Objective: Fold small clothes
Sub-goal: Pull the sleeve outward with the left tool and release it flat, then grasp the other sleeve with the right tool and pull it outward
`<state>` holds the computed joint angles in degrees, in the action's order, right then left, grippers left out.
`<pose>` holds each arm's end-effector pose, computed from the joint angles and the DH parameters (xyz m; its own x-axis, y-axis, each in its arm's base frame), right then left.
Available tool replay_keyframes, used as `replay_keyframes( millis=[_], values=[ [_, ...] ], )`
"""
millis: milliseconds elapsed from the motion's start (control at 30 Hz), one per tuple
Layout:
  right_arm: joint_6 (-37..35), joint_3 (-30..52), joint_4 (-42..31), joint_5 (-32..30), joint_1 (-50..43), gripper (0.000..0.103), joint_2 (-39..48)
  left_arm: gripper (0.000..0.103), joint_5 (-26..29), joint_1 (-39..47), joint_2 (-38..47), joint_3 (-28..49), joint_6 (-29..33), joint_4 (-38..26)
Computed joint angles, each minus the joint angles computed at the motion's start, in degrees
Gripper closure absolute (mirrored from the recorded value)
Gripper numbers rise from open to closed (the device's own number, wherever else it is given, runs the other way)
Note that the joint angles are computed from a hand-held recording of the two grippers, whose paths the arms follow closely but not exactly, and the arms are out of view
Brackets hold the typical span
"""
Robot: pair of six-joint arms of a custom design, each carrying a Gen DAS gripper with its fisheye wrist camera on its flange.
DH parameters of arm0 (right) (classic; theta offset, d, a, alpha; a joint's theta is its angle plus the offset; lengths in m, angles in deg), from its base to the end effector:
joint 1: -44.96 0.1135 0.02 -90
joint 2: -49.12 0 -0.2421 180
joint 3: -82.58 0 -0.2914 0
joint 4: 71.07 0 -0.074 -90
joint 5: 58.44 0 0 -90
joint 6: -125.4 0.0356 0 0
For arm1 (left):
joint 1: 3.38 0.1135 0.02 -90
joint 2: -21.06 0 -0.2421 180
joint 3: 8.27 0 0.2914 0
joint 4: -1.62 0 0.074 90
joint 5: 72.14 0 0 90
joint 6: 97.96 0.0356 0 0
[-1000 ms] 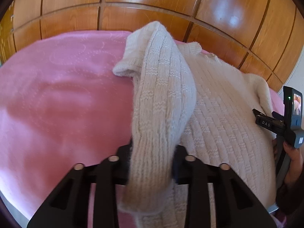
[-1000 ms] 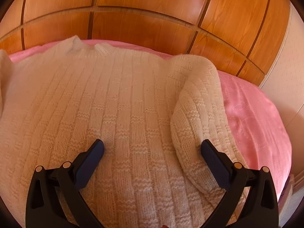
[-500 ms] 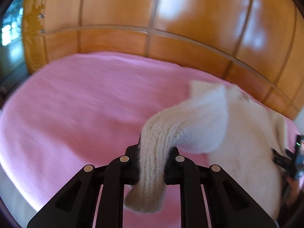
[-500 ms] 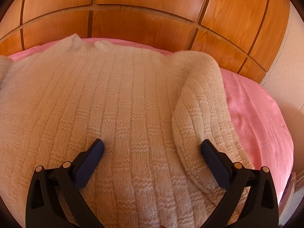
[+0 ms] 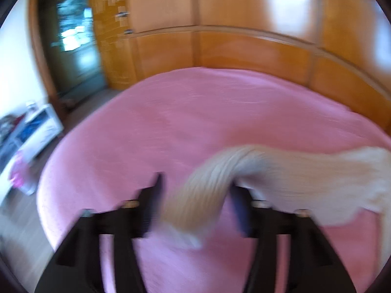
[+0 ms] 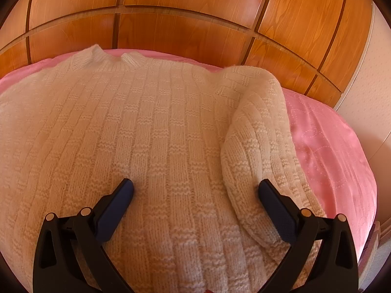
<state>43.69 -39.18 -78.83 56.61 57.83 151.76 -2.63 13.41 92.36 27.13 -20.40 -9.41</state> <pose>0.3410 0.0625 0.0619 -0.7544 -0.0384 -0.6553 0.1619 0.9566 -0.2424 0.2374 0.0846 0.0935 -0.5754 -0.3844 -0.7219 -0.6384 0.7629 0.1026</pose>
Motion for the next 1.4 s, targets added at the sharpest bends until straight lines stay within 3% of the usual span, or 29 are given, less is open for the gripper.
replay_keyframes(
  millis=[67, 167, 300, 400, 533, 667, 767, 867, 933, 1033, 1100, 1267, 1400],
  values=[
    [-0.07, -0.01, -0.04, 0.07, 0.01, 0.002, -0.04, 0.030, -8.60, -0.94, 2.81, 0.88, -3.67, -0.09],
    [0.03, 0.11, -0.23, 0.21, 0.15, 0.002, -0.06, 0.030, -13.95, -3.74, 0.98, 0.06, -11.47, -3.92],
    [0.11, 0.30, -0.38, 0.55, 0.28, 0.002, 0.08, 0.028, -14.76, -16.51, -10.94, -5.02, -19.45, -8.30],
    [0.54, 0.35, -0.68, 0.25, 0.23, 0.002, 0.07, 0.022, -15.22, -31.77, -11.10, -3.64, -25.76, -9.20],
    [1.16, 0.50, -1.24, -1.14, -0.33, 0.002, 0.02, 0.015, -10.46, -49.39, 1.82, 4.86, -31.35, -3.60],
    [1.99, 1.03, -2.60, -5.52, -2.29, 0.002, -0.19, 0.015, -7.82, -59.74, 16.86, 16.29, -32.64, -0.83],
    [2.51, 0.56, -2.58, -8.60, -3.62, 0.002, -0.80, 0.011, -5.09, -63.31, 25.95, 22.15, -31.47, 1.35],
    [2.44, -0.79, -1.95, -9.58, -3.92, 0.002, -2.11, 0.011, -3.81, -64.00, 32.82, 27.59, -31.80, -3.97],
    [2.09, -2.49, -1.60, -10.74, -4.17, 0.002, -4.28, 0.006, -3.30, -63.65, 32.39, 26.30, -31.07, -1.61],
    [2.81, -10.15, 2.88, -12.94, -5.00, 0.002, -12.54, 0.004, -1.67, -62.85, 31.74, 25.13, -30.40, 0.00],
    [3.39, -19.30, 7.69, -16.29, -7.13, 0.002, -23.19, 0.004, -1.60, -62.82, 32.18, 25.25, -30.44, 0.46],
    [3.69, -27.11, -2.67, -21.95, -18.22, 0.003, -41.80, 0.004, -2.21, -62.98, 32.94, 26.86, -30.20, -1.79],
    [0.58, -27.39, -11.15, -27.78, -29.73, 0.013, -46.71, 0.004, -2.04, -62.95, 32.70, 26.43, -30.27, -1.35]
  ],
)
